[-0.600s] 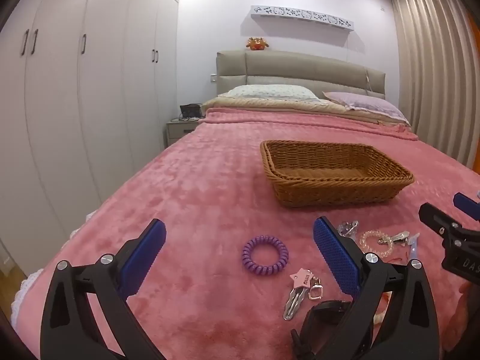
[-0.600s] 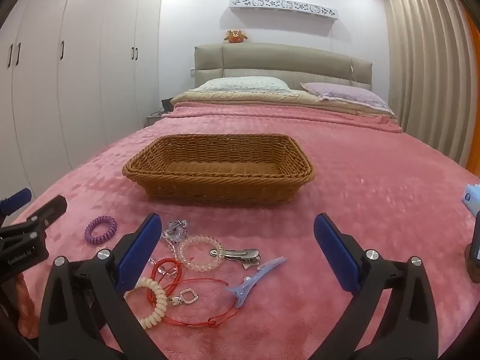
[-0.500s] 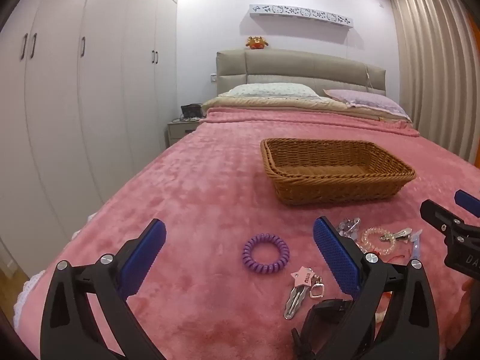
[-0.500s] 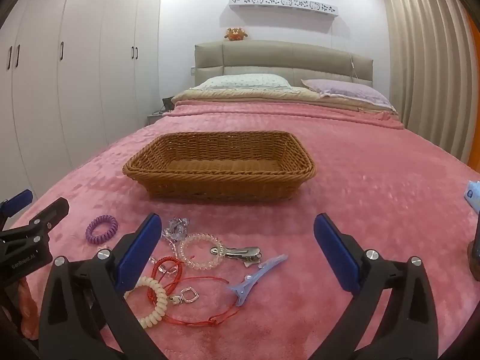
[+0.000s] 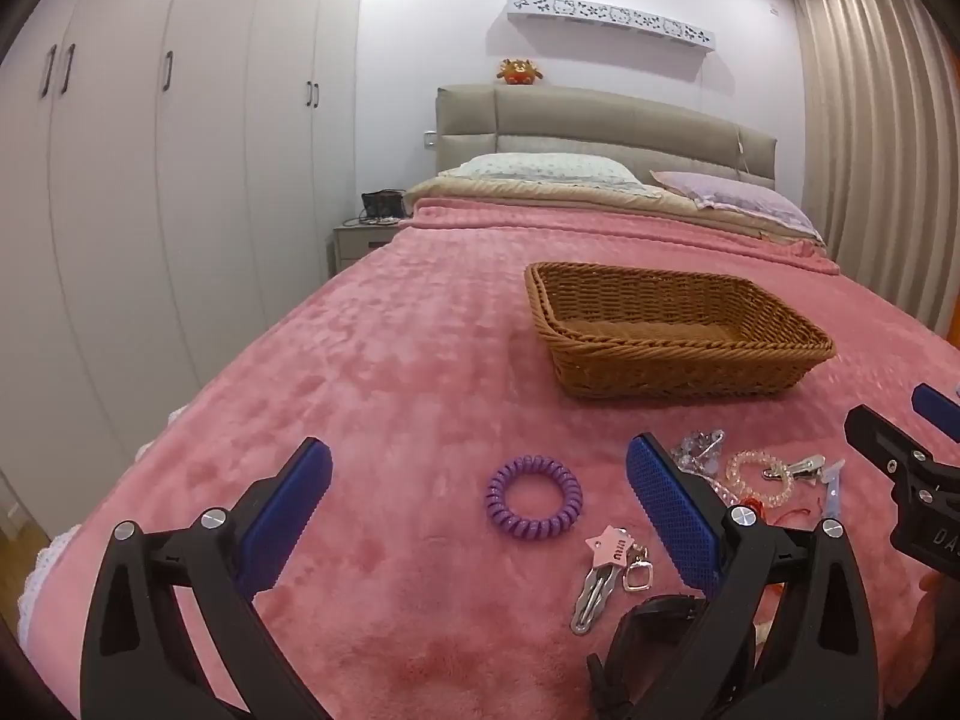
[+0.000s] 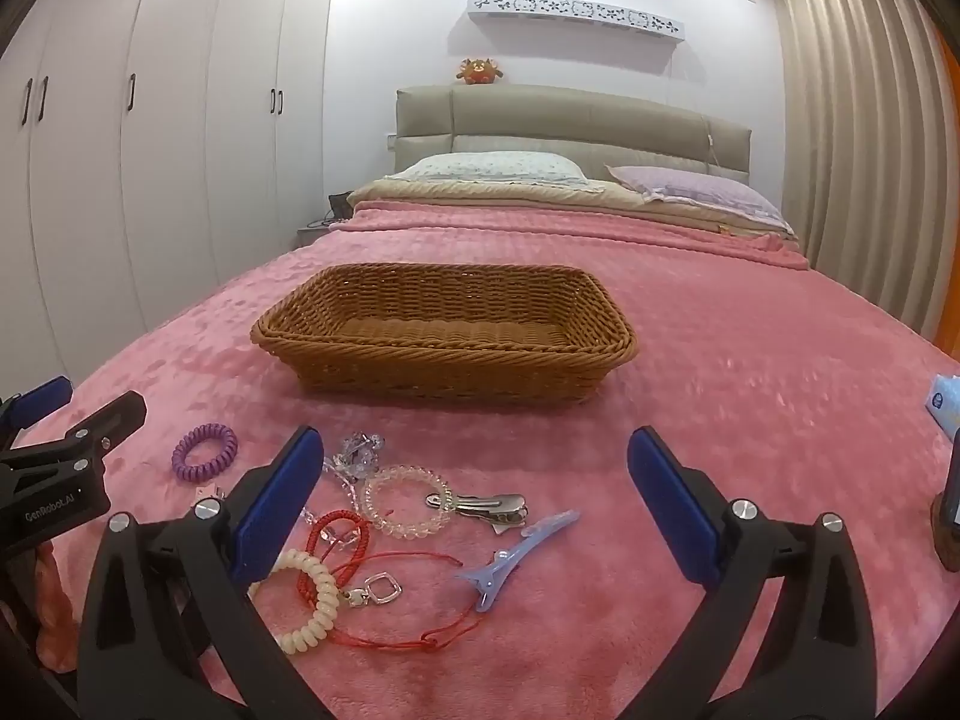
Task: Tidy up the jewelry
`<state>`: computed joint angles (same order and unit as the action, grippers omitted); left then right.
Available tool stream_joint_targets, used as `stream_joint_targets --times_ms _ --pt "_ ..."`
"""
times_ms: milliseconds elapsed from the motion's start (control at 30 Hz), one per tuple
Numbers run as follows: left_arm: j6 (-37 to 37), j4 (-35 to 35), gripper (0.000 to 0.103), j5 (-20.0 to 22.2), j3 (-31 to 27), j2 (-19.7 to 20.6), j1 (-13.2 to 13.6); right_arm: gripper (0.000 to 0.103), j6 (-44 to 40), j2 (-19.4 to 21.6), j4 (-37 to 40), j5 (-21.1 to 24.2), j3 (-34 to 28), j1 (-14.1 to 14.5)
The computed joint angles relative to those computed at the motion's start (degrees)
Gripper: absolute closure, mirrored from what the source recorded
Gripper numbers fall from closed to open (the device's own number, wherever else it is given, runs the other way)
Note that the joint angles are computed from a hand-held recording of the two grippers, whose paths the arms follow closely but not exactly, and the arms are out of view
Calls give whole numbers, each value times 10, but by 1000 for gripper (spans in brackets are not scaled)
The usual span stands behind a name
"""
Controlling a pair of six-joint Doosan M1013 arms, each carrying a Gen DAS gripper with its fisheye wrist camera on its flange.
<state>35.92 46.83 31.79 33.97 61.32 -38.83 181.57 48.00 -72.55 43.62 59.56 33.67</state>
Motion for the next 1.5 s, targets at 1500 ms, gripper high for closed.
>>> stream_joint_targets --times_ms 1500 --pt "40 -45 7 -6 -3 1 3 6 3 -1 0 -2 1 0"
